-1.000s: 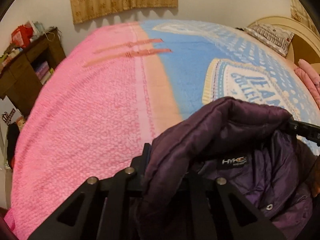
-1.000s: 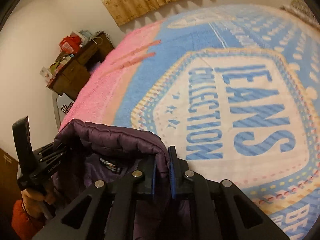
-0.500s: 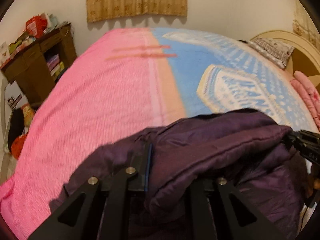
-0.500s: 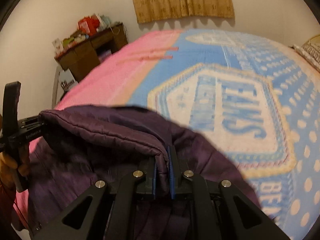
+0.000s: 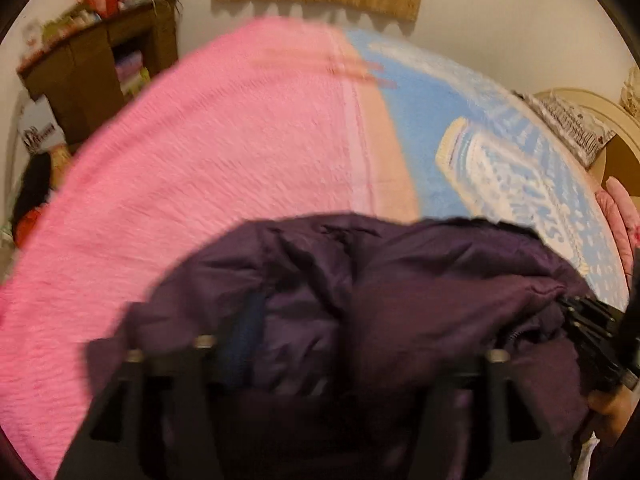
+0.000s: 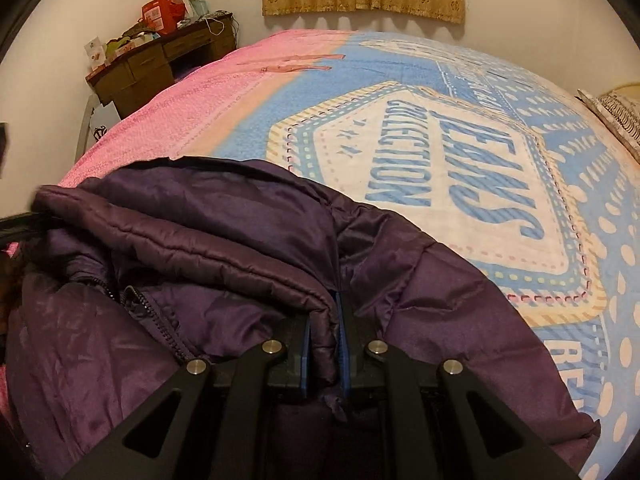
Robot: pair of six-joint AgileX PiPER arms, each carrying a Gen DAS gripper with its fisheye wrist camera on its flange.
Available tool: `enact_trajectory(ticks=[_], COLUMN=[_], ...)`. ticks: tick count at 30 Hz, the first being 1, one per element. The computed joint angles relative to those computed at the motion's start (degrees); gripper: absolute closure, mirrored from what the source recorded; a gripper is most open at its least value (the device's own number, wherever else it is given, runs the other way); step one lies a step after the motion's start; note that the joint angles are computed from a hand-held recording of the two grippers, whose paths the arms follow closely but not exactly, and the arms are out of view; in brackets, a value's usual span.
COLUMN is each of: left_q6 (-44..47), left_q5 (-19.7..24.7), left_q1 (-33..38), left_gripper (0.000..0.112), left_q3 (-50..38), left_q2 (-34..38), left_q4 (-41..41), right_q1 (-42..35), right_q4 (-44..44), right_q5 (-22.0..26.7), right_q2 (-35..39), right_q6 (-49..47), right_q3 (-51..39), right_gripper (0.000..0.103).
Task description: Fold large clothes
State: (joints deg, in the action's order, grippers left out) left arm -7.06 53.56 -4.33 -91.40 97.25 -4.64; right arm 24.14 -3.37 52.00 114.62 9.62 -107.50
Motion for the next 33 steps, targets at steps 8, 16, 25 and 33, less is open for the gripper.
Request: enact_trajectory(ticks=[8, 16, 25, 33], left_q6=[-5.06, -8.40, -11.36, -12.05], left_q5=[6.12, 6.08, 3.93, -6.88], left_q1=[-10.90, -4.02, -15.54, -5.67], left_gripper=[0.033, 0.031, 0.068, 0.105], left_q3=[-12.03, -14.24, -21.97, 2.60], left_q2=[0.36, 1.06, 10.28, 3.92], left_q4=[16.13, 8.20, 13.09, 6.43], right_q1=[-0.71, -1.36, -2.12, -2.65], right_q4=[2.25, 4.47, 6.95, 9.50], right_q5=[-3.46, -4.59, -5.66, -6.41], right_q2=[-1.26, -1.46, -1.83, -1.86], right_q6=[-0.87, -2.02, -3.14, -5.28], right_q3=[2.97, 3.65, 4.62, 5.14], right_gripper=[0.093, 0.092, 0.092, 0.089])
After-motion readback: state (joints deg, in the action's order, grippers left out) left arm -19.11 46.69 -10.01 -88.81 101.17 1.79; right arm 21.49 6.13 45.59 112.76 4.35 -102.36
